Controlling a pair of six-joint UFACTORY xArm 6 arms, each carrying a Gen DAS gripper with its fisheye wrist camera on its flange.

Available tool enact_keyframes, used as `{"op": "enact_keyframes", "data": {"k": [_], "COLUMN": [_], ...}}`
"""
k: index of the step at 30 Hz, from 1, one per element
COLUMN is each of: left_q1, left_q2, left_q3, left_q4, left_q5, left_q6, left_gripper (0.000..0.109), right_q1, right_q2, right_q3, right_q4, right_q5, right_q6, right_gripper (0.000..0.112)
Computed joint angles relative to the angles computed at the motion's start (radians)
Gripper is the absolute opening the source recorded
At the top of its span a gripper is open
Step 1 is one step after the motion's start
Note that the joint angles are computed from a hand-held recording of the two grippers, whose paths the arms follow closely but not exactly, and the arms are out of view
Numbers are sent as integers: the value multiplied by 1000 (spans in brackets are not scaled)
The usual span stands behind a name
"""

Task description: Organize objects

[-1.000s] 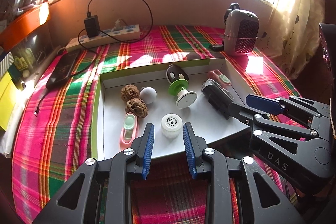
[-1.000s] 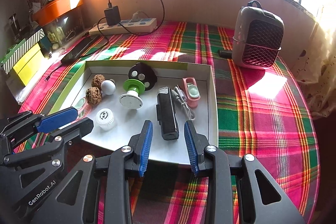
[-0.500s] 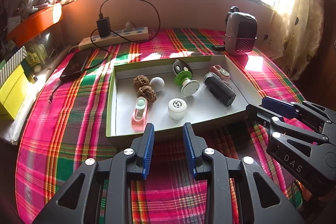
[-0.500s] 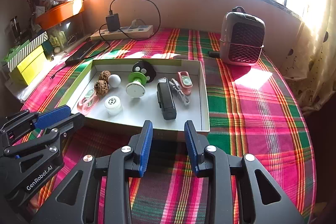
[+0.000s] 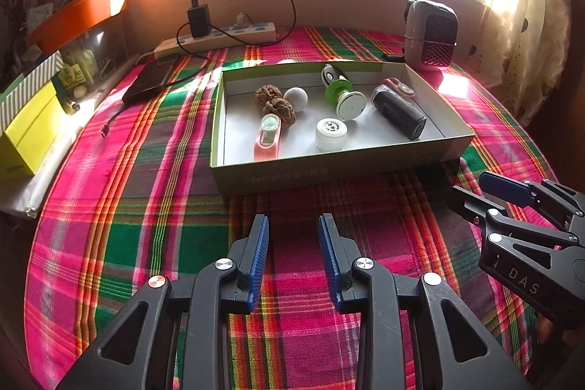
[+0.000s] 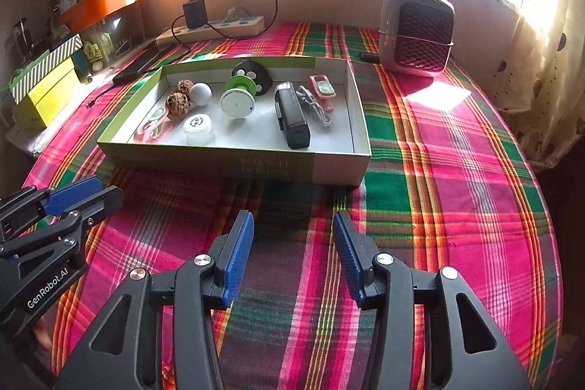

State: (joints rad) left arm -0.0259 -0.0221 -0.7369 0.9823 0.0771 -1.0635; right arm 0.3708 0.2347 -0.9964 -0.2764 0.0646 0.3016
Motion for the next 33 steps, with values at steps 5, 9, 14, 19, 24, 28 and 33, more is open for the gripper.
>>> {"op": "enact_keyframes", "data": {"k": [5,9,14,19,24,28,33], "left_q1": [-2,-2,-7,-8,-8,-15,-25], "left_q2": [-17,-29,-42,-54,-58,-57,-60], "left_q3": [32,52,76,88,91,79,77], "left_q4": [-12,4,-9,39,88,200,228], "left_q5": [7,10,25,31,32,52,71], "left_q6": [11,-16,-8,-61,-120,-249,-275], "left_gripper": [27,27,27,27,27,27,27], "right_q1": [-7,-14,-18,-26,-35,-37,-40], "right_q2": [-13,-22,-37,-54,-66,-69,-72], "right_q3": [21,34,65,86,98,100,99], "right_q4": [-104,-197,-238,-311,-374,-406,-449], "right_q5": [13,30,21,12,13,16,29], "right_q6": [102,191,233,306,382,413,467], "right_gripper": [47,47,47,47,50,51,57]}}
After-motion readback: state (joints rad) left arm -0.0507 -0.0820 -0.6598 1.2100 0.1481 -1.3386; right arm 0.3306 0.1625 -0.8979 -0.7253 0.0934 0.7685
